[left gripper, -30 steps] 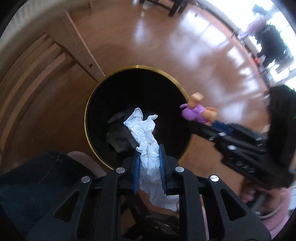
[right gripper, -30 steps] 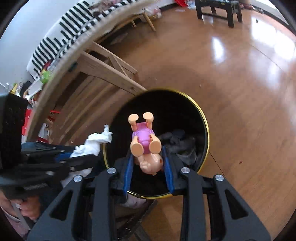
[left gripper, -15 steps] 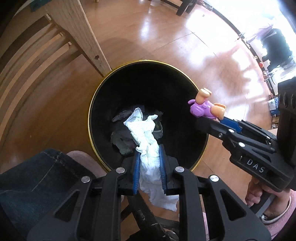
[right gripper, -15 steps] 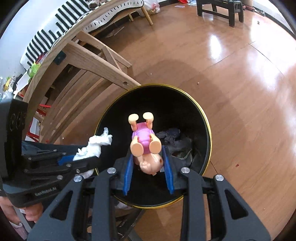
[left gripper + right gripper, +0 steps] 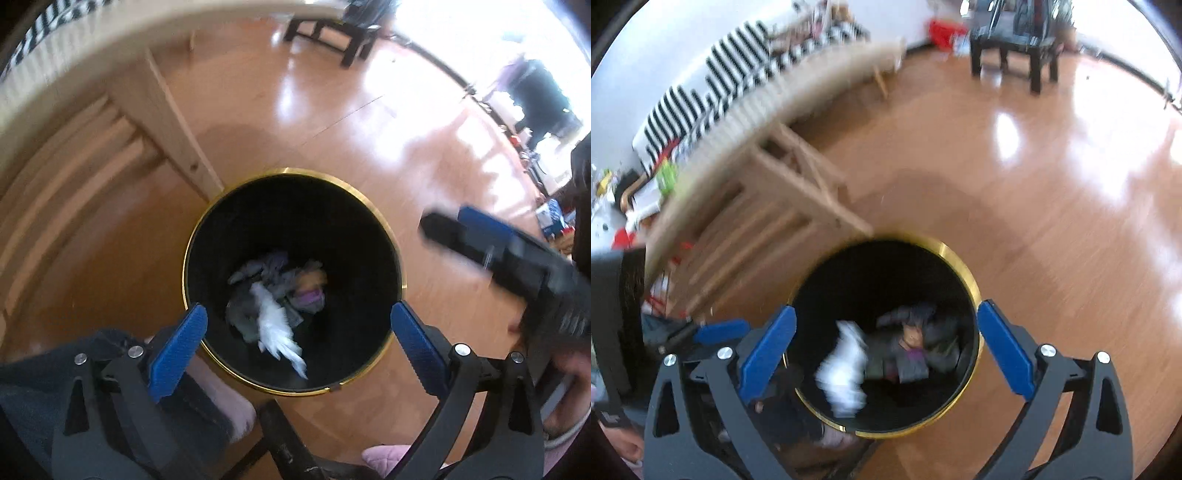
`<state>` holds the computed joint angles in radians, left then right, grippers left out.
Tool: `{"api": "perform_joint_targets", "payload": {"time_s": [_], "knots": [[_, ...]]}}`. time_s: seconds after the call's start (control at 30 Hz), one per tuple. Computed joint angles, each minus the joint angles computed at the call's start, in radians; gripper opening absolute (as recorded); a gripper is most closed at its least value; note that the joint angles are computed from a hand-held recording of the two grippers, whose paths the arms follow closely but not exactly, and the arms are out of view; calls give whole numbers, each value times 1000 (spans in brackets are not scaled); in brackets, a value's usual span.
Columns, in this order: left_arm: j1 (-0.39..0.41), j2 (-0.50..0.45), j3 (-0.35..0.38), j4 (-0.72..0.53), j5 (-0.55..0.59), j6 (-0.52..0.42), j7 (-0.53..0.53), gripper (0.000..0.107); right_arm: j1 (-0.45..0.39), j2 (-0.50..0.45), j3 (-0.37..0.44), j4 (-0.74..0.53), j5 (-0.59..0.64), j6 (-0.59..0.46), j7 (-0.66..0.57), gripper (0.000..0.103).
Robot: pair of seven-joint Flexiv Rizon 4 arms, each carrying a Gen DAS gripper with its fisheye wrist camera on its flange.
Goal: Collect trash
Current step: 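Carry the tissue and doll over the bin and open both grippers, then return both grippers to the table toward the red box and white paper box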
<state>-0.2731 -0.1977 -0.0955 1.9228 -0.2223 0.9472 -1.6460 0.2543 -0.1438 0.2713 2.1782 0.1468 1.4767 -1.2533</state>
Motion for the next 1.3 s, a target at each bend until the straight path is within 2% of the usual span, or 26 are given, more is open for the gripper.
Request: {"api": "perform_joint_targets", "payload": {"time_s": [0.07,0.1,0.13,0.17,0.27,0.33,0.43,0.5,0.57,0.6,0.73,0.83,0.93,1.03,1.13,1.3], "knots": [[-9,45,16,-2,43,-4,-42,97,45,30,-75,48,-120,68,124,96],[-8,74,21,-1,56,-3,-52,97,78,51,-142,84,-254,105,243,96],[-3,102,25,2,59,0,-46,97,93,62,-176,97,-333,114,305,96],[5,144,36,0,84,-7,-48,97,92,66,-177,90,-358,106,316,96],[59,249,75,-17,232,-42,-126,97,66,46,-116,32,-361,56,285,96],[126,315,103,-24,310,-105,-194,97,66,10,-65,-36,-323,16,230,96],[244,386,141,-15,393,-195,-310,97,81,-64,8,-166,-265,-53,126,96],[308,410,157,-13,415,-269,-347,97,109,-119,45,-264,-249,-109,47,96],[347,410,184,4,381,-298,-313,97,140,-195,88,-388,-258,-187,-67,96],[359,401,190,6,365,-313,-286,97,183,-228,69,-437,-298,-215,-87,96],[378,331,189,-10,302,-315,-144,97,320,-328,-9,-582,-432,-294,-111,96],[386,294,188,-12,281,-290,-122,97,377,-392,-35,-674,-470,-350,-114,96],[393,301,195,7,287,-250,-107,97,416,-443,-49,-746,-484,-386,-115,96],[408,312,206,24,293,-237,-100,97,457,-490,-76,-811,-505,-386,-99,96],[413,313,214,43,243,-214,-67,97,497,-530,-125,-877,-541,-377,-44,96],[419,333,225,77,179,-201,3,97,508,-563,-158,-950,-565,-353,21,96]]}}
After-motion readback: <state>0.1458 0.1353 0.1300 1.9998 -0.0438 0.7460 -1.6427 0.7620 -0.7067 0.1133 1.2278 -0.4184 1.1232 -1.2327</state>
